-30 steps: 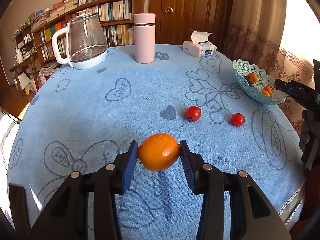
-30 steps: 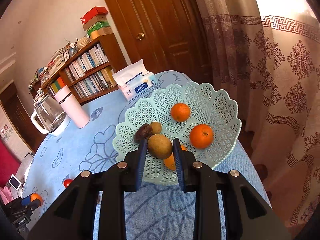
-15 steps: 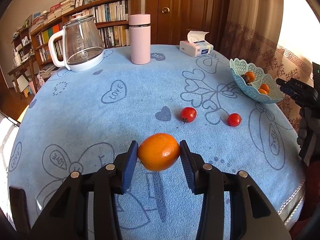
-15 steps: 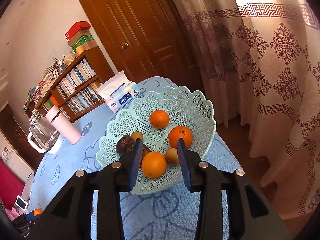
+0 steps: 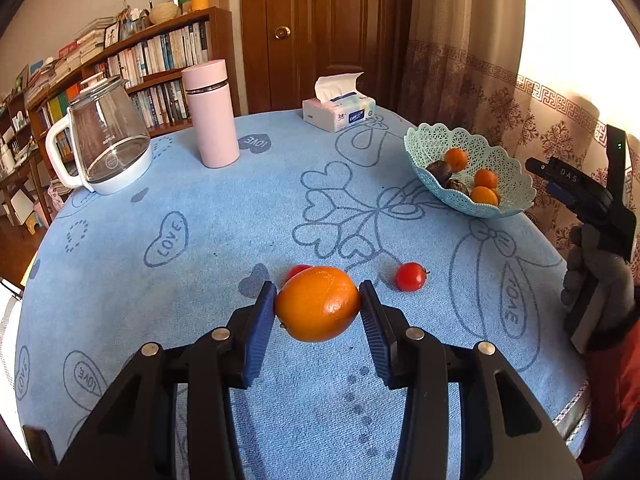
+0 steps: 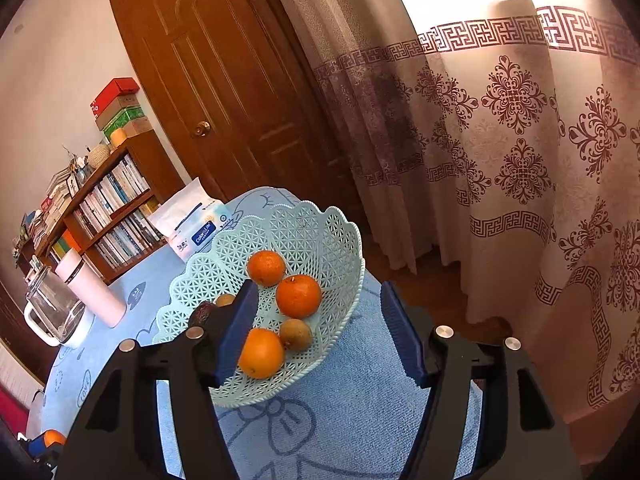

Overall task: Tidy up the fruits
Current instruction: 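Lower the yellow-brown fruit into the basket and open the right tool, then carry the orange into the basket and open the left tool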

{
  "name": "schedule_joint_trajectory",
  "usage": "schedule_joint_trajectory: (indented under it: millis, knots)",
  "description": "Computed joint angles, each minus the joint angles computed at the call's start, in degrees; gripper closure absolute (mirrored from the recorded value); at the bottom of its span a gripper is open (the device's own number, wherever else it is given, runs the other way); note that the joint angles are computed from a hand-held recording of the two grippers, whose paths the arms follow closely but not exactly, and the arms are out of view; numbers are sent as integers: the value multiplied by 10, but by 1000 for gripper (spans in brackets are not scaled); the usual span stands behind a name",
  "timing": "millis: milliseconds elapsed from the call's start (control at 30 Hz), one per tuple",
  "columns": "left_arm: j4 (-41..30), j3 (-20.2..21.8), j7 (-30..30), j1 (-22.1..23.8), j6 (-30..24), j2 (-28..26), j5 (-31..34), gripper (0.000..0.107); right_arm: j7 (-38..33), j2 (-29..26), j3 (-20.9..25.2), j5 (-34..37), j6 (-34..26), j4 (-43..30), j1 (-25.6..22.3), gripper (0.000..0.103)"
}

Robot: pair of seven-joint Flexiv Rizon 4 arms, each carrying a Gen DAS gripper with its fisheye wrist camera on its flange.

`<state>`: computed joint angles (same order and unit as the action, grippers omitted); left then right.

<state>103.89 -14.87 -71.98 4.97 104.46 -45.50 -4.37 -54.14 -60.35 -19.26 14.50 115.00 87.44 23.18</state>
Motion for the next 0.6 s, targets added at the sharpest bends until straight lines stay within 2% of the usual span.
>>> schedule_joint_trajectory:
  millis: [167,233,400,500,600]
  knots:
    - [-44,-27,20,-2,-22,-16,5,64,6,-5,-23,31,4,2,19,32]
    - [-64,-46,31,2,-33,-26,6,64,8,-5,-25,36,4,2,21,29]
    - [-121,-100,74,12,-80,-60,-4,64,10,-6,-22,35,5,0,19,29]
    - [-161,-114,102,1,-98,-84,-19,64,12,-6,-19,35,6,-1,18,29]
    - [-203,-110,120,-22,-112,-105,-39,64,14,-5,-15,34,5,-2,14,29]
